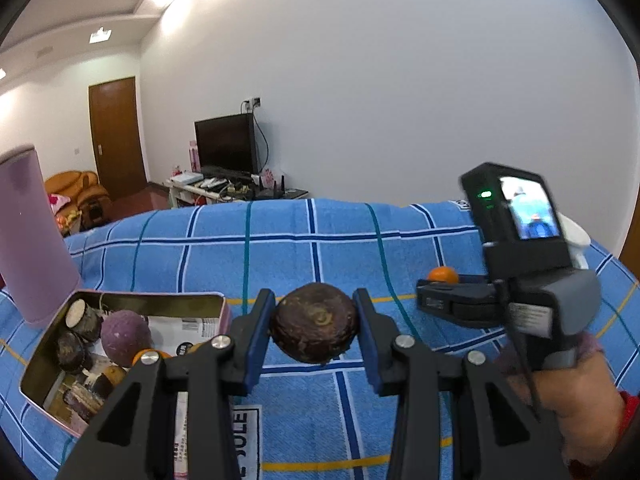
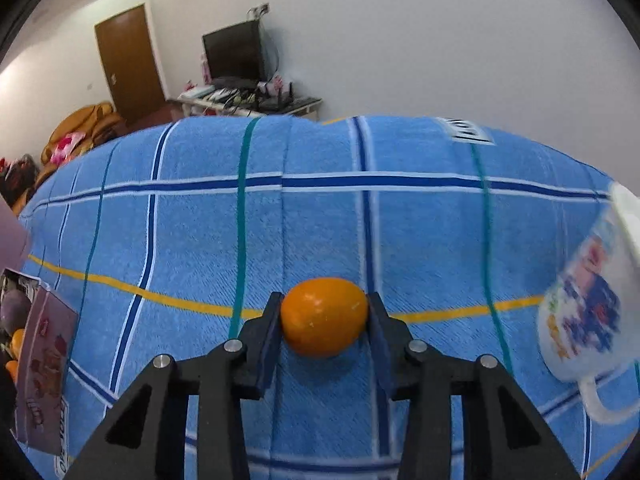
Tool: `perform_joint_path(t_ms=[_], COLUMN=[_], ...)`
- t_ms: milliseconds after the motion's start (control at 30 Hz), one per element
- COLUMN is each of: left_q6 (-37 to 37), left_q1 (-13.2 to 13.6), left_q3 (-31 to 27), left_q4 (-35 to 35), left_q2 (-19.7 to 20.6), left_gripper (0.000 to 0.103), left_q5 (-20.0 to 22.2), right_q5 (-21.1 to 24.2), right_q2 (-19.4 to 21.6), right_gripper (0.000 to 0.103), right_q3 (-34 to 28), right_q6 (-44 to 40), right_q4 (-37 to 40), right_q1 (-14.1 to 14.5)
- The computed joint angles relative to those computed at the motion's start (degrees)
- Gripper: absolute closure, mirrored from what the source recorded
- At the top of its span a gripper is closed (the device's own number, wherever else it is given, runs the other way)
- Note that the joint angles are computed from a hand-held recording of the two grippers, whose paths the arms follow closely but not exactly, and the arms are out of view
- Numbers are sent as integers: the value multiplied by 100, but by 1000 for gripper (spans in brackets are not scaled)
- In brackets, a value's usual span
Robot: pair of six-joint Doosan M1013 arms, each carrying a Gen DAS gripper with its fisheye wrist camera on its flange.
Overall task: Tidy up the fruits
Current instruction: 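Carry the brown fruit with the left tool while the right tool carries the mandarin toward the tin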
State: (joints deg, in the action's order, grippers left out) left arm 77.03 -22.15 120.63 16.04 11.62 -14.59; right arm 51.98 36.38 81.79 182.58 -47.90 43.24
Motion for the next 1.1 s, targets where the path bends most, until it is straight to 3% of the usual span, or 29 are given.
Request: perform_joint_path(t_ms=[67,167,300,500,933,1100], left_q6=[-77,397,1154,1358,1092,906], left_q1=[6,-27,-90,-92,-33,-9], left_q3=[12,52,154,282,419,407], left_q4=[85,-352,-1011,-1233,-977,-826], left_q2=[2,-3,-27,-97,-231,-235], left_gripper=[61,61,61,61,61,61], left_q5=[-37,-87,-253,-473,-517,-474], right_q5=[46,214,729,1330,1436,1552], right_q2=[-100,-262,-327,-291,-307,-257], right_gripper=[61,61,61,61,60,60], right_q3=[160,419,587,637,730,659], right_q6=[378,1002,1608,2197,2738,2592], right_q4=[-236,-669,-1332,-2040,-2361,-2397], right_q1=[115,348,734,1104,1246,1317])
